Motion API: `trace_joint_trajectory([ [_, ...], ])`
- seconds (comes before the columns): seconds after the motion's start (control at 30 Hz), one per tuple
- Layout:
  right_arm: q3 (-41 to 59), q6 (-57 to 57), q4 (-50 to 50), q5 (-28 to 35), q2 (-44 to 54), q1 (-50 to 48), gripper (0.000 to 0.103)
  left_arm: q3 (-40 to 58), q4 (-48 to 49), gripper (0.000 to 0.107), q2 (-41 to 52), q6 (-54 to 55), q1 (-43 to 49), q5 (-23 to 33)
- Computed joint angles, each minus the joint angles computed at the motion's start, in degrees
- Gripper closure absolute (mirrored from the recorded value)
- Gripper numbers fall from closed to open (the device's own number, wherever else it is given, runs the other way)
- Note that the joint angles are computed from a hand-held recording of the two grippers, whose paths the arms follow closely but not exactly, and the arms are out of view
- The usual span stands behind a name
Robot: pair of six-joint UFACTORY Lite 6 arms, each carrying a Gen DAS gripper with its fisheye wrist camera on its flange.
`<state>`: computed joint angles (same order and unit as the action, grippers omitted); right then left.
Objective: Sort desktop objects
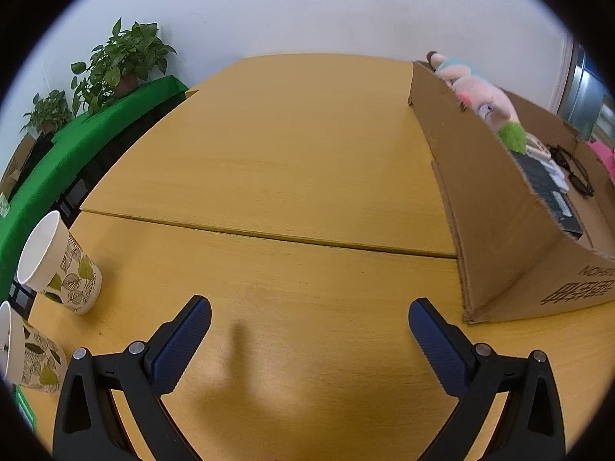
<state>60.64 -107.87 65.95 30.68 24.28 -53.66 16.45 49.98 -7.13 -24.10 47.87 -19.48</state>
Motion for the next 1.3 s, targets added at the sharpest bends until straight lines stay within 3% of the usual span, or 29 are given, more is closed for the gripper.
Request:
trace_joint_trajectory([
  [0.07,1.48,1.41,-1.06,0.23,1.25,-0.22,0.0,1.07,-4.61,0.004,3.72,5.5,-0.59,0.48],
  [0.27,3.14,-3.52,0.98,1.23,3.29,-1.23,0.0,0.99,0.18,0.004,6.47,3.08,0.71,-3.57],
  [0.43,9.08,3.45,-3.83,1.55,5.91,0.95,0.0,3.36,6.94,0.004,7.7,-2.74,0.65,-3.18],
  [0.63,9.66,3.5,-4.39,1.97,6.26,0.99,0.0,15.11,19.38,0.004,15.09,-15.89,2.34,-0.93],
  [1.3,10.62,3.5,-4.46,2.13,7.15,1.17,0.0,15.0,16.42,0.004,16.62,-12.16,3.08,-2.24],
])
